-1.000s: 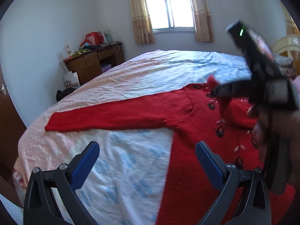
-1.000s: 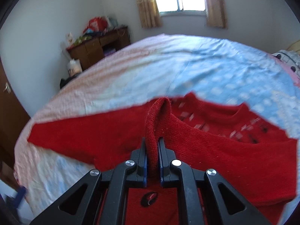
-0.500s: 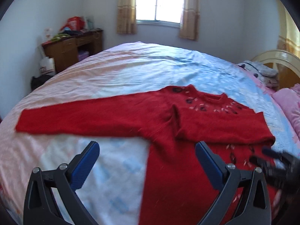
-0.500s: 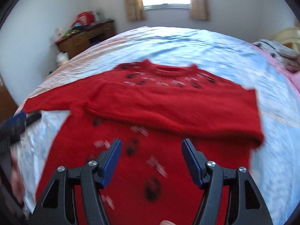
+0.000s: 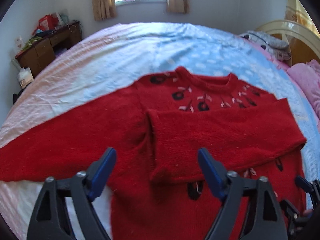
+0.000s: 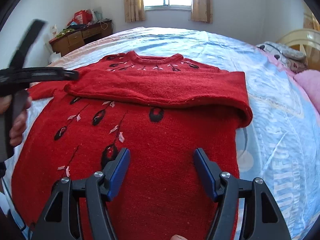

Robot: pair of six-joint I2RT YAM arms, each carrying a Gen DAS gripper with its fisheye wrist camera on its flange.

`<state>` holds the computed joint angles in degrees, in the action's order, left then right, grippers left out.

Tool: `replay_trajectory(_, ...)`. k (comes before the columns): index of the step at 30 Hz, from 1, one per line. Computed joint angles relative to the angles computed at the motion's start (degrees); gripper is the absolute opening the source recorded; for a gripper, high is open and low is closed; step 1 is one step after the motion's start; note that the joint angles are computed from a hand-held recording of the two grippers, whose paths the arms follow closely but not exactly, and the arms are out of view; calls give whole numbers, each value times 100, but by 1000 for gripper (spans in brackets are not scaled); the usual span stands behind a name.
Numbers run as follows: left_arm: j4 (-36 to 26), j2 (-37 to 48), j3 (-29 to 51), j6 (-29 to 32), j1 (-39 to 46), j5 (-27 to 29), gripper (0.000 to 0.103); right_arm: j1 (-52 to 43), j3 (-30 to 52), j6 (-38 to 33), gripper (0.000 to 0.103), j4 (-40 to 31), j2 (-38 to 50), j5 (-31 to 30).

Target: Fold small clothes

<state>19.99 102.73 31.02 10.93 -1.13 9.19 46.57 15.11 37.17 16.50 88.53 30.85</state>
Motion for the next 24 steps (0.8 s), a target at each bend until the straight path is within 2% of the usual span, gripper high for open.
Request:
replay_trajectory(1,35,203,104,15,-66,-41,82,47,-10,-11,67,58,34,21)
replay_trajectory(4,-21,480,265,2,-45,-7,64,174,40,-10,71,187,268,181)
replay_trajectory(5,84,498,218,-22,49,174,54,226,37,21,72,241,331,244)
replay_trajectory(6,194,455,142,15,99,309,25,255,23,43,73,324,390,298)
replay_trajectory(7,112,392,126,142,138,463,16,306,0,104,74,344,399,347)
replay_trajectory(8,149,301,72,168,109,396,16,316,-18,131,75,408,430,378)
replay_trajectory(9,176,202,12,175,129,407,10,349,-23,170,76,423,451,414)
replay_trajectory(12,30,-153,-77,260,395,753,9,379,-36,221,78,529,540,493)
replay_trajectory(13,6,-244,-91,274,448,786,7,401,-35,240,79,564,583,541)
replay_trajectory(16,-27,-581,-213,437,735,936,6,432,-46,274,80,620,638,604)
replay_trajectory(22,282,-413,-149,620,996,827,4,496,-28,349,82,637,720,686)
replay_trajectory(24,89,-303,-27,636,1141,1054,4,503,-36,361,82,640,720,697)
